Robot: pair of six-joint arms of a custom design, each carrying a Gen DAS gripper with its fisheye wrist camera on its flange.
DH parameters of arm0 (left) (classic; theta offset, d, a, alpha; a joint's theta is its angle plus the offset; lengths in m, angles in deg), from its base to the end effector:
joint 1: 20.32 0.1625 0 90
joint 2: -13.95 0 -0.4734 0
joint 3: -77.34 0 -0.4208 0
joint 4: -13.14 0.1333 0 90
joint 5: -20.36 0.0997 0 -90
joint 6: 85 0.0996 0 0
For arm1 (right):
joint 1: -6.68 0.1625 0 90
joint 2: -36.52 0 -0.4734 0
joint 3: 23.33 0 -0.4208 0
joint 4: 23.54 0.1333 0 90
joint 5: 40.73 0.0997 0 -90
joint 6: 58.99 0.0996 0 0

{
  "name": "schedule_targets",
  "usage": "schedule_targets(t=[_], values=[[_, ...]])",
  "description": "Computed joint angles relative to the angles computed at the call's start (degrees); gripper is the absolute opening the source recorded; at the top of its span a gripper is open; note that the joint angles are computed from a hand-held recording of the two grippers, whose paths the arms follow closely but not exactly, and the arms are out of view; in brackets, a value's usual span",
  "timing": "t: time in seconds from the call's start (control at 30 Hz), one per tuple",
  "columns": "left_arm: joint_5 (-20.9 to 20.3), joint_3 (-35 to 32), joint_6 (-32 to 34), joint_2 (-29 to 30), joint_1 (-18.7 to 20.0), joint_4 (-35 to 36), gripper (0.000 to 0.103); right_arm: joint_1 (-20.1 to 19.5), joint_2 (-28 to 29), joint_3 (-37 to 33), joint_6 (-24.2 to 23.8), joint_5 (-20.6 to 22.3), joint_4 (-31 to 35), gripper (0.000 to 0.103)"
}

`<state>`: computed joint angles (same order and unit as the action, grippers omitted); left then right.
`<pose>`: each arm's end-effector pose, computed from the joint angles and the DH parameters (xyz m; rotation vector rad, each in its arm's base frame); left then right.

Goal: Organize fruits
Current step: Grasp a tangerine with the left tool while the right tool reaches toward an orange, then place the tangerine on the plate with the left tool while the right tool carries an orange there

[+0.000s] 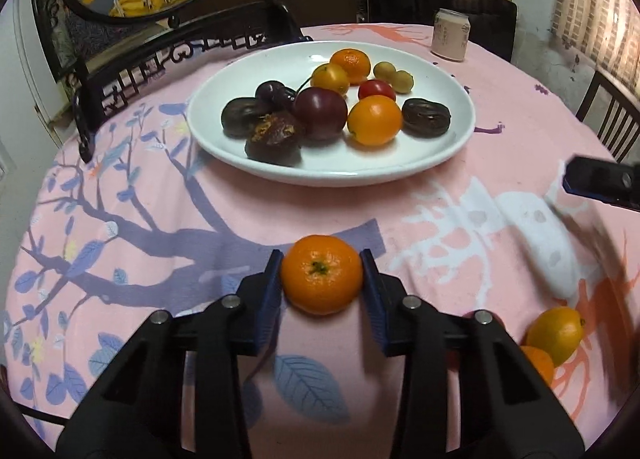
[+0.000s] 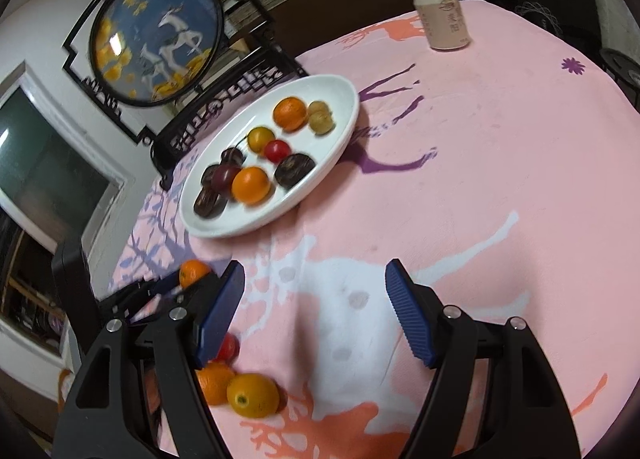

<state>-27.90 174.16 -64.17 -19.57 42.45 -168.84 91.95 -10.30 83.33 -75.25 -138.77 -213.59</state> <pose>-0.1460 -0.7199 0.0306 0.7528 2.2547 -0.6542 0.0633 -0.6827 0.1329 0.2041 -2.7194 0.9463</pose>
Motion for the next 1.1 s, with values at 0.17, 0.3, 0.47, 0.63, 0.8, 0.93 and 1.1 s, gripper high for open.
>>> schedule_targets(t=[0.17,0.3,0.47,0.63,0.8,0.93,1.1], values=[[1.5,0.37,-0.38,-0.1,-0.26,-0.79,0.039,0.55,-0.55,6.13,-7.31,-0.83,-6.4,0.073],[2.4,-0.08,-1.97,-0.24,0.0,0.0,0.039,0.5,-0.45,9.56,-11.48,0.33,-10.05,0.071],[2.8,-0.21,-1.48,-0.1,0.04,-0.19,0.039,1.82,1.29,8.62,-15.11,-2.12,-8.08,0.049],[2.94,-0.31,-1.95,0.02,0.08,0.06,0.041,1.98,1.78,8.12,-15.96,-2.07,-5.83,0.044],[2.85,-0.33,-2.0,0.03,0.12,0.08,0.041,1.72,1.82,7.89,-15.28,-1.76,-3.99,0.038],[2.38,-0.31,-1.98,-0.07,0.18,0.07,0.039,1.7,1.81,8.11,-15.51,-1.5,-4.26,0.035],[2.33,0.24,-1.67,-0.29,-0.04,-0.89,0.039,1.53,1.68,8.34,-15.11,-0.96,-6.11,0.035]])
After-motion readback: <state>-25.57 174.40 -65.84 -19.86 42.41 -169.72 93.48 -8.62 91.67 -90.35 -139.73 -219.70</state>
